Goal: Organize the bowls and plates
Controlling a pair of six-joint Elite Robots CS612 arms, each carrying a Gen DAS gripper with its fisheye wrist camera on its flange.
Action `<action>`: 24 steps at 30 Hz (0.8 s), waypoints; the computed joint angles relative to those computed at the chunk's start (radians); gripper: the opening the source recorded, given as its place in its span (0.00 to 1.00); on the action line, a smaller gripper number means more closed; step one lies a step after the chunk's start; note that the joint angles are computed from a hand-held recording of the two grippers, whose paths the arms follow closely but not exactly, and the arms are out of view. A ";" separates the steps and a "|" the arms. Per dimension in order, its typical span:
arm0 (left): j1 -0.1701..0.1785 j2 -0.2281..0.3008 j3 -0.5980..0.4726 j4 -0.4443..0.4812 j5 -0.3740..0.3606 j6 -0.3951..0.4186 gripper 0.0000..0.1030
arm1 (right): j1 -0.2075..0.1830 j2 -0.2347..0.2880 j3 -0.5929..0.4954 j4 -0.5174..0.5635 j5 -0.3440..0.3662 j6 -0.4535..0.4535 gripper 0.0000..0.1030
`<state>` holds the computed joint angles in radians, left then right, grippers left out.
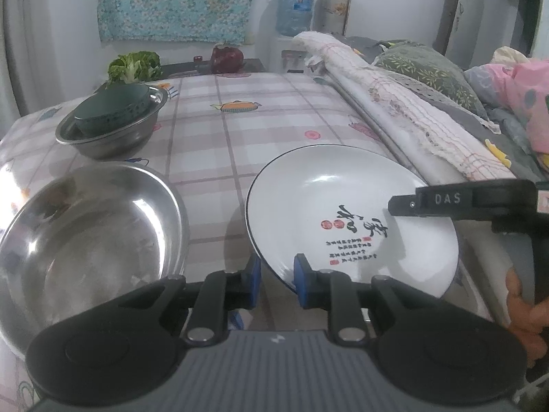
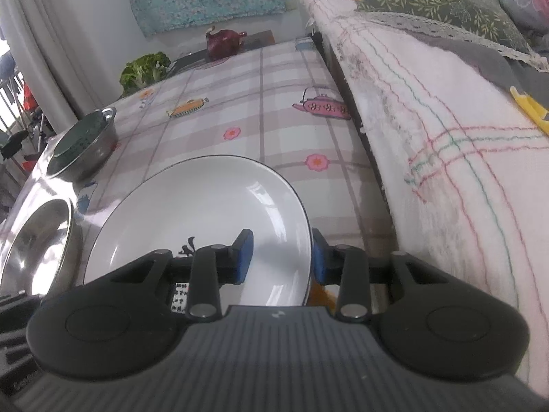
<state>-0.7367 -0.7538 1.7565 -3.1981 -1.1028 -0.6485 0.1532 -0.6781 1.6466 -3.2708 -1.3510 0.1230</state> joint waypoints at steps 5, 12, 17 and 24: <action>-0.004 -0.018 0.034 -0.007 -0.010 0.001 0.21 | 0.009 -0.022 0.039 -0.004 -0.013 -0.010 0.33; -0.011 -0.048 0.087 -0.014 -0.021 -0.015 0.21 | 0.021 -0.054 0.102 -0.024 -0.013 0.002 0.34; -0.014 -0.069 0.127 -0.024 -0.029 -0.024 0.21 | 0.030 -0.075 0.142 -0.031 0.000 0.010 0.35; -0.007 -0.093 0.178 -0.060 -0.057 -0.038 0.21 | 0.044 -0.096 0.186 -0.047 0.017 0.008 0.35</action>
<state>-0.7434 -0.8465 1.9343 -3.2580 -1.1596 -0.6864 0.1968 -0.7739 1.8326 -3.3178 -1.3338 0.1312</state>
